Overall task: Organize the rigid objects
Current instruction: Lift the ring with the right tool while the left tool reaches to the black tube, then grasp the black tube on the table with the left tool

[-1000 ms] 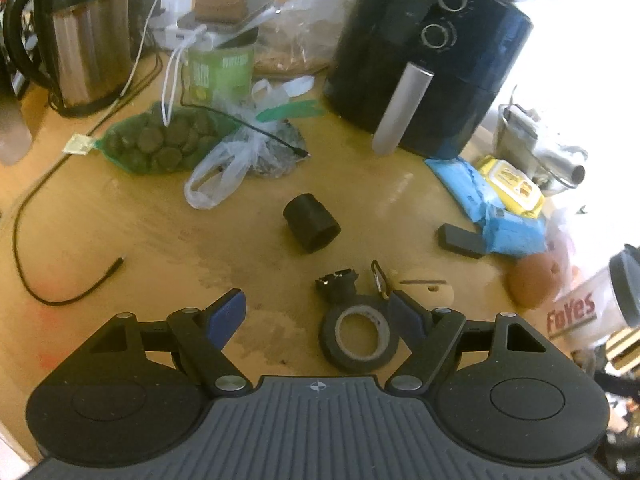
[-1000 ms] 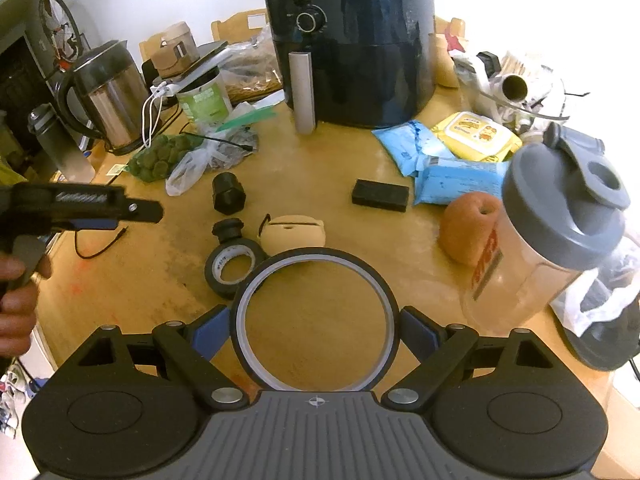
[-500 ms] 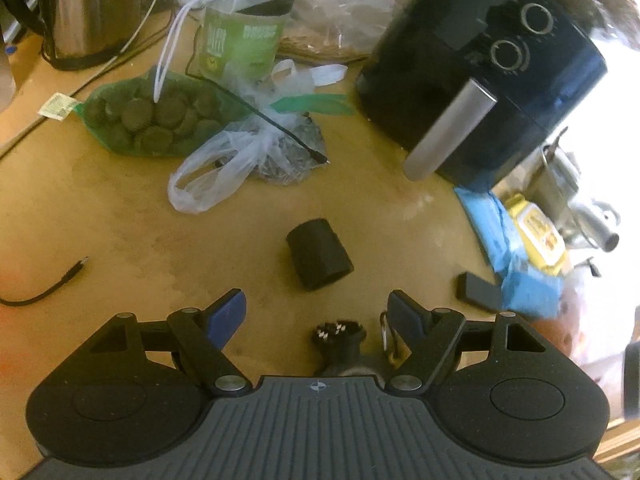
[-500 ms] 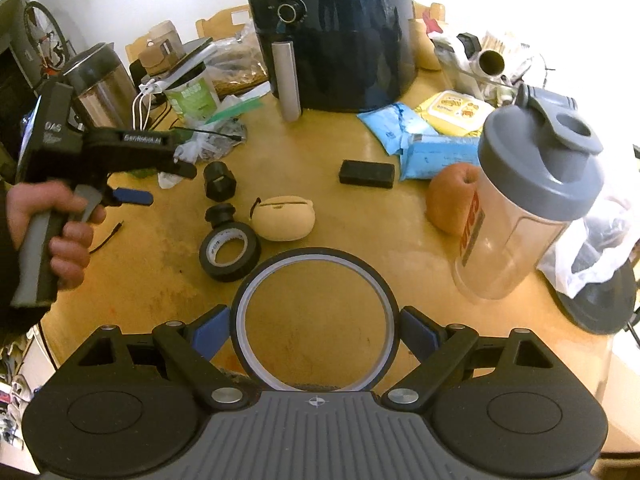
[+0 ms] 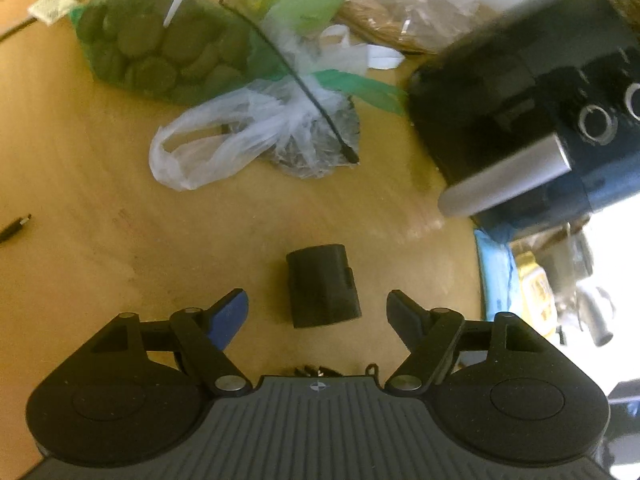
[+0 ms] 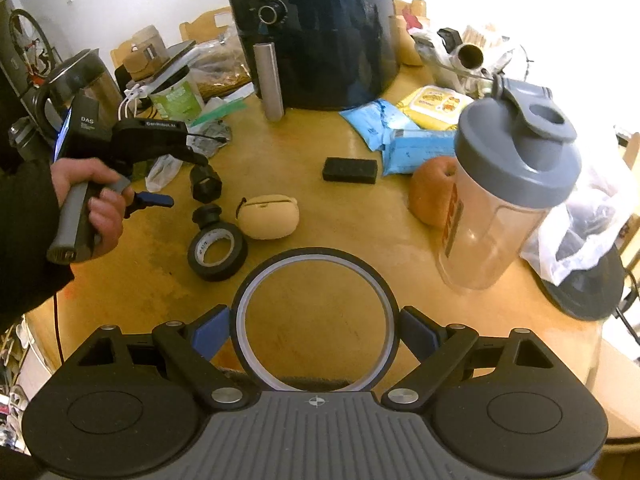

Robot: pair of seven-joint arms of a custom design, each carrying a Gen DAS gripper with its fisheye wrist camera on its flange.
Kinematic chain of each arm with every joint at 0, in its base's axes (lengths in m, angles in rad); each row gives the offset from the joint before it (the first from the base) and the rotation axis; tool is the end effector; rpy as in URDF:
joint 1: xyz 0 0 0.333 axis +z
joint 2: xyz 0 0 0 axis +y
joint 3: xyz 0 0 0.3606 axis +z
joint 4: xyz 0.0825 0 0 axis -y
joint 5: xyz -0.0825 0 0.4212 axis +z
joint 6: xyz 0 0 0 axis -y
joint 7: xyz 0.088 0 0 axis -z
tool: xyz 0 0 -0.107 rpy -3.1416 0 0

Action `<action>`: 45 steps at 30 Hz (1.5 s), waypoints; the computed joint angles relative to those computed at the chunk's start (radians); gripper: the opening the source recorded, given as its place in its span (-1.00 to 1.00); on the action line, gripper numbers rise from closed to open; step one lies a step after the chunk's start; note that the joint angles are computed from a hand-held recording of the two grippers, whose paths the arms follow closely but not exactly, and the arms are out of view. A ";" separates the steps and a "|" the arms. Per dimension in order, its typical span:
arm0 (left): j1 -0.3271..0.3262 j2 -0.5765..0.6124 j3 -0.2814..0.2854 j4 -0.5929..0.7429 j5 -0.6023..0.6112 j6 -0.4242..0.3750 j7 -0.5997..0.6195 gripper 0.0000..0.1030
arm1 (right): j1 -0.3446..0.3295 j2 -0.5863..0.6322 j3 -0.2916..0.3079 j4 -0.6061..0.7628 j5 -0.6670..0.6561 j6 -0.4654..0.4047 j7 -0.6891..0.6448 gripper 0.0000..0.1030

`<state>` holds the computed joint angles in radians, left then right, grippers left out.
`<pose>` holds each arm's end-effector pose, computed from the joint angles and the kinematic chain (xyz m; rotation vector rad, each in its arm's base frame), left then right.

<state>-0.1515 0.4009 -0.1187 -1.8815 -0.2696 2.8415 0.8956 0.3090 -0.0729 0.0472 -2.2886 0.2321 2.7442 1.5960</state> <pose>0.6993 -0.1702 0.3759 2.6930 -1.3142 0.9021 0.5387 0.1911 0.4625 -1.9772 1.7149 -0.2387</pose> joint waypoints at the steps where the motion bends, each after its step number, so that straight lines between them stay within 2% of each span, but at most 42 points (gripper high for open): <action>1: 0.012 0.010 -0.011 0.013 -0.017 -0.013 0.007 0.27 | -0.002 -0.003 0.001 -0.003 -0.007 0.000 0.010 0.77; 4: 0.020 0.030 -0.018 0.039 -0.039 -0.040 0.006 0.22 | -0.008 -0.010 0.001 -0.011 -0.035 0.002 0.044 0.77; 9: 0.009 0.048 -0.004 0.074 -0.020 -0.092 -0.017 -0.21 | -0.012 -0.017 0.000 -0.020 -0.075 0.008 0.086 0.77; 12: -0.010 0.048 0.018 0.092 0.029 -0.132 -0.035 -0.22 | -0.010 -0.021 -0.003 -0.023 -0.077 0.007 0.096 0.77; 20: -0.004 0.000 0.009 0.060 0.091 -0.201 0.029 -0.22 | -0.002 -0.021 -0.008 -0.026 -0.056 0.012 0.075 0.77; 25: -0.012 -0.076 0.004 -0.034 0.123 -0.187 0.060 -0.22 | 0.004 -0.014 -0.008 -0.021 -0.026 0.012 0.039 0.77; 35: -0.054 -0.227 0.004 -0.211 0.317 -0.178 0.054 -0.22 | 0.016 0.001 -0.001 -0.005 0.047 0.005 -0.051 0.77; 41: -0.066 -0.272 -0.014 -0.255 0.445 -0.254 0.034 -0.22 | 0.022 0.006 0.005 0.003 0.087 0.000 -0.100 0.77; 45: -0.054 -0.273 -0.029 -0.279 0.421 -0.271 0.046 -0.22 | 0.025 0.007 0.008 0.005 0.104 -0.005 -0.123 0.77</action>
<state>-0.2055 0.1275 -0.1478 -2.1610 0.1513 2.5706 0.9415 0.3339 -0.0661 0.0552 -2.2833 0.3360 2.7389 1.4729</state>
